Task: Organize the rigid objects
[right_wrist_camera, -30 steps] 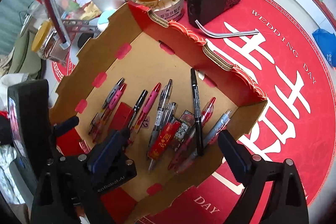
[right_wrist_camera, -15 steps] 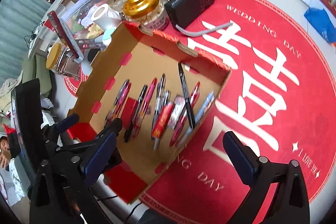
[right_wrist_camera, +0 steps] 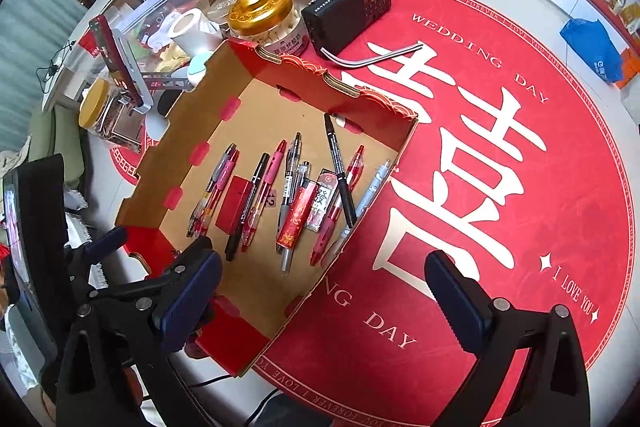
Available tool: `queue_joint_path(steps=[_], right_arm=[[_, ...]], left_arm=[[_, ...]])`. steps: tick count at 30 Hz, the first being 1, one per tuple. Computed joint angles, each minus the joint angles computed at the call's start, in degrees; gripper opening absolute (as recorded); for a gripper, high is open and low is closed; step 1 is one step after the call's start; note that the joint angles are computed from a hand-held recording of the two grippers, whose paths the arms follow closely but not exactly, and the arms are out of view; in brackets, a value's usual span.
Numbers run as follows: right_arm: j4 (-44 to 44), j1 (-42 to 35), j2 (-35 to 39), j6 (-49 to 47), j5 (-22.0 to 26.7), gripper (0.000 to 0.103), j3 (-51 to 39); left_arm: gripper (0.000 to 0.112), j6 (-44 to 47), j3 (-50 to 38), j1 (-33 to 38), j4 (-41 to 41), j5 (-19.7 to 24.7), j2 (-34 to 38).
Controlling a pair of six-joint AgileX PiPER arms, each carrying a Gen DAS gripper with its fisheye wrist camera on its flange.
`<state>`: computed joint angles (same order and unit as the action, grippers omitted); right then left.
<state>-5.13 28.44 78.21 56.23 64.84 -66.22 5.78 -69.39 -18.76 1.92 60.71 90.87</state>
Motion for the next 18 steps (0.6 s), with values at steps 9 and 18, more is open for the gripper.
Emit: queue_joint_path(steps=[9,18], right_arm=[[-1.8,1.0,3.2,-0.2,2.9,0.102,-4.1],[-2.1,0.3,6.4,-1.4,4.8,0.102,-6.9]], left_arm=[[0.103,-0.6,0.6,1.7,-0.3,0.6,-0.4],[0.102,-0.5,0.5,2.5,0.0,0.8,-0.2]])
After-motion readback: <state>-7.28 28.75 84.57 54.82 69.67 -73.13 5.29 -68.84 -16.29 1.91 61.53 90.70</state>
